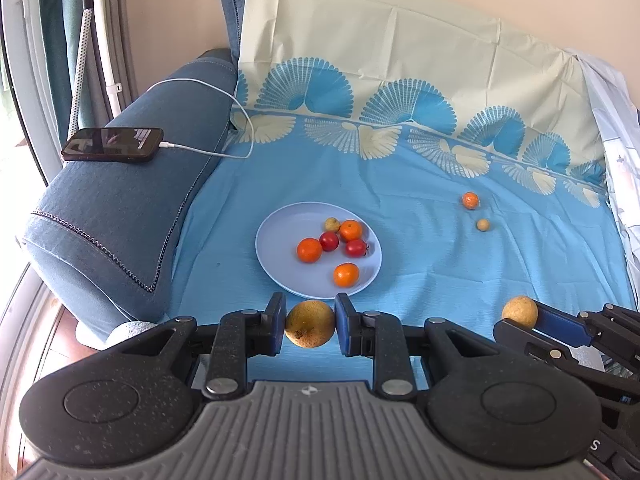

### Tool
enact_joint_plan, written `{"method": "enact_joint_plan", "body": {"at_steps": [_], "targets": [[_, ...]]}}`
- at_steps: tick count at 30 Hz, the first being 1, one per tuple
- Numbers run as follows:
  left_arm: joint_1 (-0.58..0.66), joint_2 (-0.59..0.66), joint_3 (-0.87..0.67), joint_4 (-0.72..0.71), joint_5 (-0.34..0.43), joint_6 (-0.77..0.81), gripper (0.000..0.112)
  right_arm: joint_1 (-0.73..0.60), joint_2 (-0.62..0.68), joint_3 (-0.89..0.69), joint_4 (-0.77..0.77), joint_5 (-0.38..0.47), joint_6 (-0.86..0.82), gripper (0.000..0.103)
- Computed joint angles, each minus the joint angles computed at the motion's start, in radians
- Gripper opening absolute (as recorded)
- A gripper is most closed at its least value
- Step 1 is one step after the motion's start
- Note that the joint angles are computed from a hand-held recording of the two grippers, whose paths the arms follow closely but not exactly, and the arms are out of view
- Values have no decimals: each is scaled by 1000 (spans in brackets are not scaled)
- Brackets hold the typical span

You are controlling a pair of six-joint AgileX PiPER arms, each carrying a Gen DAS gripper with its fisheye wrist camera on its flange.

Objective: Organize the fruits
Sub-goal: 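Carry both held yellow-brown fruits over the pale blue plate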

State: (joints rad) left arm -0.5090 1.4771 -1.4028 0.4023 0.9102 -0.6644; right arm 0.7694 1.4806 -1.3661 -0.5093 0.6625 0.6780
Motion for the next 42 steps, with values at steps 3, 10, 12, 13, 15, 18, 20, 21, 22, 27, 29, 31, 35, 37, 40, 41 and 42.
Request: {"method": "enact_joint_plan", "body": {"at_steps": [3,10,12,13,15,18,20,21,22,27,29,31,35,37,40,41,42], "targets": [[11,9,-2,-11,-5,12,29,-7,4,-1,14,0,-14,29],[46,45,-18,-34,-10,29,29,-25,43,-37,37,15,-32,29],[61,61,-30,-39,-14,39,28,-30,65,-59,35,22,-31,29],[69,71,-39,-41,-14,44,29,-33,77,-72,37,26,-31,29],[91,95,-62,-51,-13,58,28,-42,104,-99,52,30,-45,29],[127,142,-115,-83,-4,90,29,-54,152,-145,89,41,-84,29],[146,177,-153,-91,2,102,29,-59,187,-176,111,46,-114,29],[158,196,-173,-100,3,115,29,-63,206,-195,121,49,-128,29],[169,216,-192,-108,4,127,29,-66,227,-216,130,53,-138,29],[204,337,-300,-139,18,180,29,-99,340,-328,206,76,-193,29],[213,395,-354,-143,31,196,29,-115,390,-378,237,87,-220,29],[223,458,-413,-149,42,216,28,-133,444,-438,266,105,-245,29],[241,610,-586,-165,106,249,29,-169,568,-581,321,153,-294,29],[254,686,-685,-185,143,272,28,-182,641,-670,347,185,-326,29],[264,815,-868,-192,216,301,28,-196,752,-822,369,241,-358,29],[267,861,-939,-192,247,311,29,-202,793,-884,377,263,-369,29],[271,913,-1022,-196,284,323,29,-208,834,-948,383,287,-380,29]]}}
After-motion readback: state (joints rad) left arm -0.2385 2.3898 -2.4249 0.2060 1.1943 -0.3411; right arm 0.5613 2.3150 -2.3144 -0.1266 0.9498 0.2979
